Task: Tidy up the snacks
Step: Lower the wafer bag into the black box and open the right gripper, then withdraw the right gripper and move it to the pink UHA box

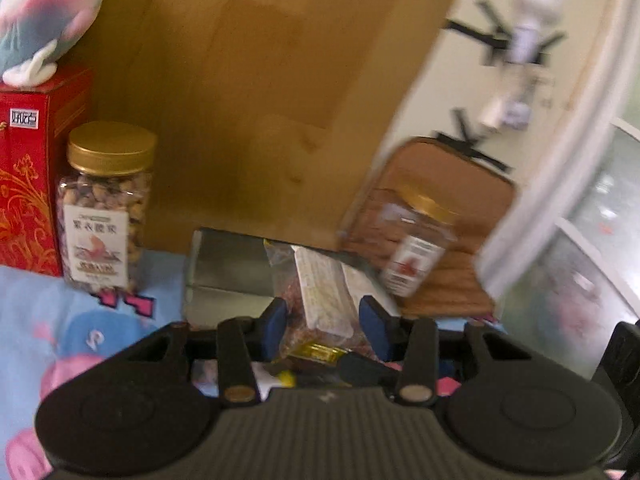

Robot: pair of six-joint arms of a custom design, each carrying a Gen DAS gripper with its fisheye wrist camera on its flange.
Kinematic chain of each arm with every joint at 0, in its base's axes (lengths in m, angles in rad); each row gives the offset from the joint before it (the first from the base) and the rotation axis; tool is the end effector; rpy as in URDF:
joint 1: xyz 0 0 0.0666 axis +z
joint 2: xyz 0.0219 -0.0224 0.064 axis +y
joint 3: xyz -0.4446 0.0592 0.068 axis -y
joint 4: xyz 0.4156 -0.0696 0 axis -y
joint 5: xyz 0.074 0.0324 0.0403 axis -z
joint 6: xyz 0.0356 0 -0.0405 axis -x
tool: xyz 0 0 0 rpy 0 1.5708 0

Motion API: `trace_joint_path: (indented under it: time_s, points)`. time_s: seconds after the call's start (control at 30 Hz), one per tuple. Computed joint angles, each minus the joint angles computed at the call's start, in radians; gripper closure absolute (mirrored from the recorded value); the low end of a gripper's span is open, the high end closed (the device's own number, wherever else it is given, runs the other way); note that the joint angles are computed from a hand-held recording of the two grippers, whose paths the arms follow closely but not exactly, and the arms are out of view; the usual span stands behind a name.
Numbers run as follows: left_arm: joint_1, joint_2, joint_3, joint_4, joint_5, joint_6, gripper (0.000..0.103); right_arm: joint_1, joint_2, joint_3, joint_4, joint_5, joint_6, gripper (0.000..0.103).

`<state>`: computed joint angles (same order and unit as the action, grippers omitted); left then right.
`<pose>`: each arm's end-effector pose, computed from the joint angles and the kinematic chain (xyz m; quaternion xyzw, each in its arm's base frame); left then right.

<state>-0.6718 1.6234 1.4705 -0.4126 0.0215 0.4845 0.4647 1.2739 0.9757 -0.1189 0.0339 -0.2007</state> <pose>0.4817 -0.3845 0.4488 0.0871 0.8719 -0.2711 0.3983 0.4068 0.2021 0.4090 -0.1011 0.8320 0.1647 0.5200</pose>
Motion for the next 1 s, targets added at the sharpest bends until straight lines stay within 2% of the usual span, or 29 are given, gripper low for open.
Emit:
trace_joint_path:
  time_s: [0.13,0.3,0.4,0.57,0.67,0.77,0.83,0.93,1.0]
  points:
    - [0.035,0.067,0.066,-0.05,-0.009,0.005,0.063,-0.026,0.1,0.094,-0.063,-0.069,-0.037,0.065]
    - [0.046,0.114,0.084,-0.072,-0.046,-0.015,0.062,-0.01,0.163,0.137,-0.079,-0.057,-0.002,0.061]
    - [0.047,0.108,0.058,-0.035,-0.03,-0.002,0.06,-0.004,0.171,0.138,-0.062,-0.033,0.048,0.061]
    - [0.043,0.007,-0.054,0.08,0.003,-0.033,0.06,-0.012,0.073,0.038,0.034,-0.004,0.073,0.061]
    - [0.041,-0.072,-0.155,0.147,0.002,-0.042,0.058,-0.027,-0.002,-0.04,0.069,-0.027,0.036,0.061]
    - [0.04,-0.138,-0.255,0.188,-0.026,-0.045,0.058,-0.032,-0.053,-0.099,0.058,-0.049,-0.015,0.06]
    - [0.043,-0.165,-0.304,0.197,-0.05,-0.025,0.058,-0.03,-0.067,-0.128,0.046,-0.076,-0.048,0.061]
    - [0.058,-0.178,-0.352,0.182,-0.002,0.05,0.058,-0.002,-0.025,-0.115,0.026,-0.057,-0.069,0.061]
    - [0.052,-0.175,-0.37,0.161,-0.007,0.076,0.058,0.004,0.005,-0.102,0.006,-0.063,-0.108,0.062]
